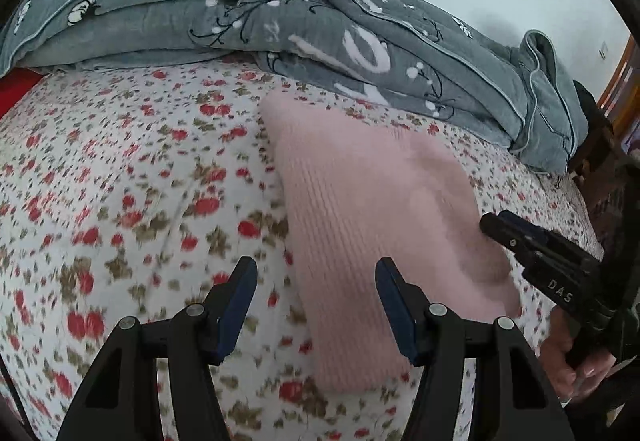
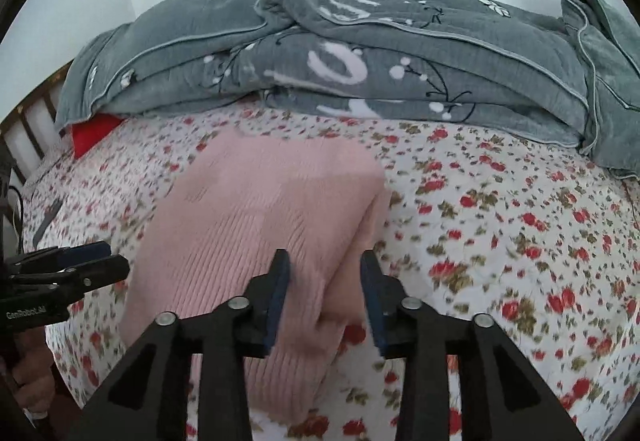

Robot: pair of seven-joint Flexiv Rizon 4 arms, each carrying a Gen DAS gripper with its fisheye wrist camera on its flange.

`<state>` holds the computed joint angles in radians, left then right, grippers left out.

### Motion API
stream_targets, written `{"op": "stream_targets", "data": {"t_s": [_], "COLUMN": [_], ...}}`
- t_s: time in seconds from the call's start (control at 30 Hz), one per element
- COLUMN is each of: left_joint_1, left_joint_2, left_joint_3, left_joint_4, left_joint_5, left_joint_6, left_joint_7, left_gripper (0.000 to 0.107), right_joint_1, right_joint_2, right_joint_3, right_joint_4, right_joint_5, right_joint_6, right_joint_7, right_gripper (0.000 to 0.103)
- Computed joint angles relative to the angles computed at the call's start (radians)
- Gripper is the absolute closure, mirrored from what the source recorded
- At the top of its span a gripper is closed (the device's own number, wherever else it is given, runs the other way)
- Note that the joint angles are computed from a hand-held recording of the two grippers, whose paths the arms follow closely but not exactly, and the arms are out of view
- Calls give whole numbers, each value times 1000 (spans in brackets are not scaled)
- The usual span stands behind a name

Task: Fold small clothes
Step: 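Open both grippers and release the folded pink sweater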

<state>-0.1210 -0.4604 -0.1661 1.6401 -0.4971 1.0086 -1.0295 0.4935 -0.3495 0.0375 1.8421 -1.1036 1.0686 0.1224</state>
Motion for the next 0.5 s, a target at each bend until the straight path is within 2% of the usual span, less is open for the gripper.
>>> {"op": "stream_targets", "data": {"t_s": [0.1,0.2,0.5], "left_joint_1": [-14,-17,-25], "left_joint_2": [-32,-60,-135], "left_joint_3": [11,10,16], "left_joint_4": [-49,-90,-189], "left_joint_5": [34,49,95], "left_joint_6": [-7,-24,-56], "left_joint_7": [-28,-44,-72], "left_gripper": [47,47,47], "right_joint_1": [-21,-33,-12], "right_joint_2": [-27,-60,-136], "right_joint_3": [-10,-18,-52], "right_joint_4": [-17,-35,-101], "right_joint_5": [31,91,239], "right_joint_6": [50,103,124], "right_joint_7": [12,-5,-117], "right_gripper": [55,54,48]}}
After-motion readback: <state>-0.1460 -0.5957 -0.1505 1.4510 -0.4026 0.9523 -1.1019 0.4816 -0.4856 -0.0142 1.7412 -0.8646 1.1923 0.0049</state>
